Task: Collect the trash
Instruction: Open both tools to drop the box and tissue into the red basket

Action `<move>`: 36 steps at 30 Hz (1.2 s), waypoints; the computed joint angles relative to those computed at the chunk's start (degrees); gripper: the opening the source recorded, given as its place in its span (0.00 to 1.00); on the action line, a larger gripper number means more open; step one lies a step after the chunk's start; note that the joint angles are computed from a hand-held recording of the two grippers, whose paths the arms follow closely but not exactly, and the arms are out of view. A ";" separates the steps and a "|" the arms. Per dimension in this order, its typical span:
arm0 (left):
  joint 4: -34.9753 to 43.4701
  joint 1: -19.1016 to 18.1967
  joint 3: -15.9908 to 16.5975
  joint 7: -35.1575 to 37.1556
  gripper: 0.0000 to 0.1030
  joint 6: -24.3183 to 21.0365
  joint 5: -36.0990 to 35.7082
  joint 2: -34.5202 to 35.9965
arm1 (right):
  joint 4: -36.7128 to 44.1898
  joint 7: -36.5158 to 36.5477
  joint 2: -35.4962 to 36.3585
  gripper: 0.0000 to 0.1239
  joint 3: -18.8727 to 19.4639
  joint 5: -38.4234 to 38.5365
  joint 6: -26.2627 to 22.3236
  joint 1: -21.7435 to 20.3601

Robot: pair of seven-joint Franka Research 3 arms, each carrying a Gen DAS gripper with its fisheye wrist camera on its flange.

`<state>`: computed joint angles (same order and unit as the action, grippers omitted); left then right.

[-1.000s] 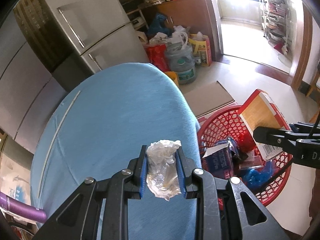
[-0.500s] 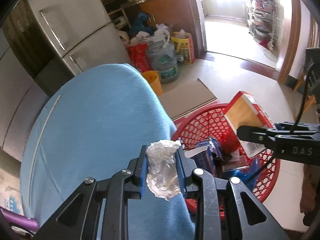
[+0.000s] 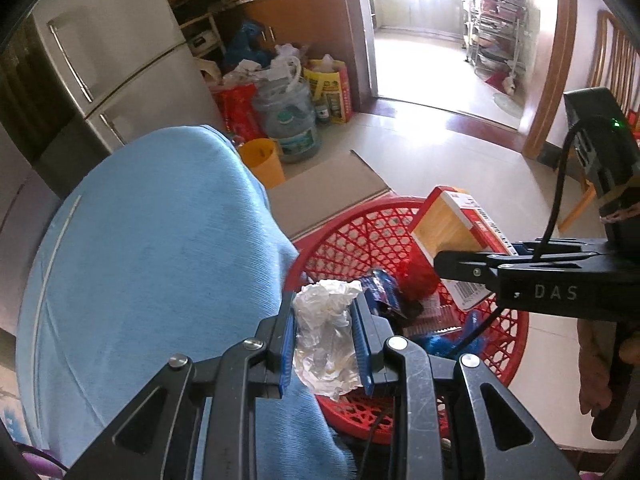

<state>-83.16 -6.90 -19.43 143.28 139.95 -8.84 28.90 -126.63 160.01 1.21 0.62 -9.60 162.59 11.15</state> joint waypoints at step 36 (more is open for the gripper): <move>1.27 0.29 0.20 -0.35 0.42 -3.02 -0.87 1.37 | 0.42 -2.56 0.68 0.41 0.09 3.82 -2.60 0.80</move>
